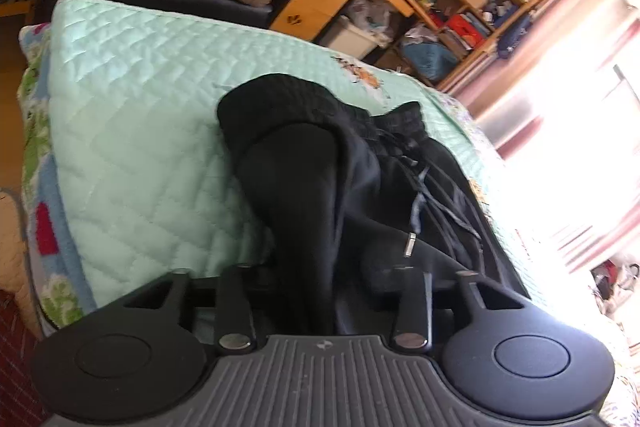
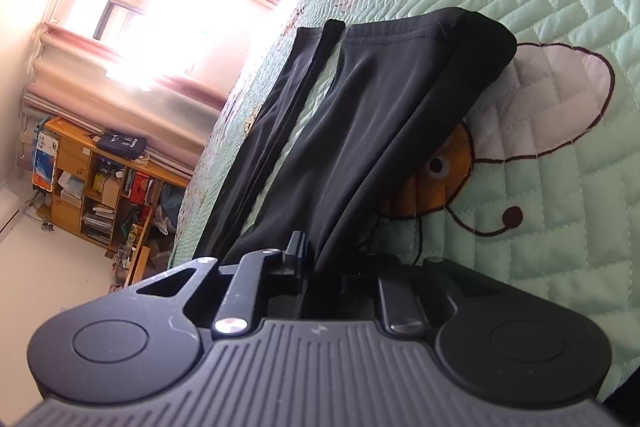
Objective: Fold clothes
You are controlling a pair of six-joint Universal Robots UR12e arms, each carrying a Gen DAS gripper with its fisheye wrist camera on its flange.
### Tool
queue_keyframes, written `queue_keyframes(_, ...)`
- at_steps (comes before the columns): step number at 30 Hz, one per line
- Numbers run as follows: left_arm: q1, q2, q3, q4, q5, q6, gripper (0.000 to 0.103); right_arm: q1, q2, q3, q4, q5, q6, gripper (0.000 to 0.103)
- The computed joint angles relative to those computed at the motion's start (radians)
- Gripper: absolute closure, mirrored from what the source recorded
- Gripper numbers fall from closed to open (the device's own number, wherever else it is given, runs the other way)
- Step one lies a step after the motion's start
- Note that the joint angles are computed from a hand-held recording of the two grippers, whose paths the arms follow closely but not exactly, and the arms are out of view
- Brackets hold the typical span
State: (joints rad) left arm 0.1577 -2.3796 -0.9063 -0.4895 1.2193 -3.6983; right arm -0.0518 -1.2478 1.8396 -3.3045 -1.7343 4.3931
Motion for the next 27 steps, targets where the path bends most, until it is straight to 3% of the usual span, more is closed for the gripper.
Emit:
queue_keyframes(1, -0.003, 0.001, 0.002, -0.005, 0.014, 0.008, 0.051, 0.000, 0.000, 0.000, 0.003, 0.003, -0.003, 0.081)
queue_keyframes(2, -0.006, 0.003, 0.003, -0.010, 0.032, 0.020, 0.060, 0.002, 0.000, -0.002, 0.006, 0.003, -0.008, 0.080)
queue_keyframes(3, -0.009, 0.004, 0.005, -0.015, 0.052, 0.035, 0.084, 0.004, -0.001, -0.003, 0.008, -0.002, -0.019, 0.079)
queue_keyframes(5, -0.008, 0.011, -0.007, 0.001, 0.054, 0.047, 0.091, 0.009, -0.001, -0.007, 0.012, -0.014, -0.039, 0.083)
queue_keyframes(11, 0.002, 0.019, -0.021, 0.032, 0.016, 0.021, 0.095, 0.010, 0.002, -0.010, -0.001, -0.015, -0.052, 0.087)
queue_keyframes(16, -0.003, 0.023, -0.019, 0.003, 0.038, 0.059, 0.094, 0.005, 0.000, -0.005, 0.008, -0.005, -0.043, 0.084)
queue_keyframes(19, -0.015, 0.030, -0.017, -0.047, 0.096, 0.124, 0.082, 0.016, -0.005, -0.031, 0.095, -0.032, -0.095, 0.084)
queue_keyframes(22, -0.034, 0.033, -0.005, -0.089, 0.169, 0.217, 0.071, 0.039, -0.012, -0.105, 0.321, -0.098, -0.184, 0.084)
queue_keyframes(24, -0.044, 0.031, 0.009, -0.120, 0.198, 0.265, 0.056, 0.055, -0.009, -0.162, 0.468, -0.147, -0.239, 0.084)
queue_keyframes(27, -0.058, 0.029, 0.025, -0.157, 0.235, 0.318, 0.047, 0.066, 0.002, -0.221, 0.605, -0.184, -0.274, 0.082)
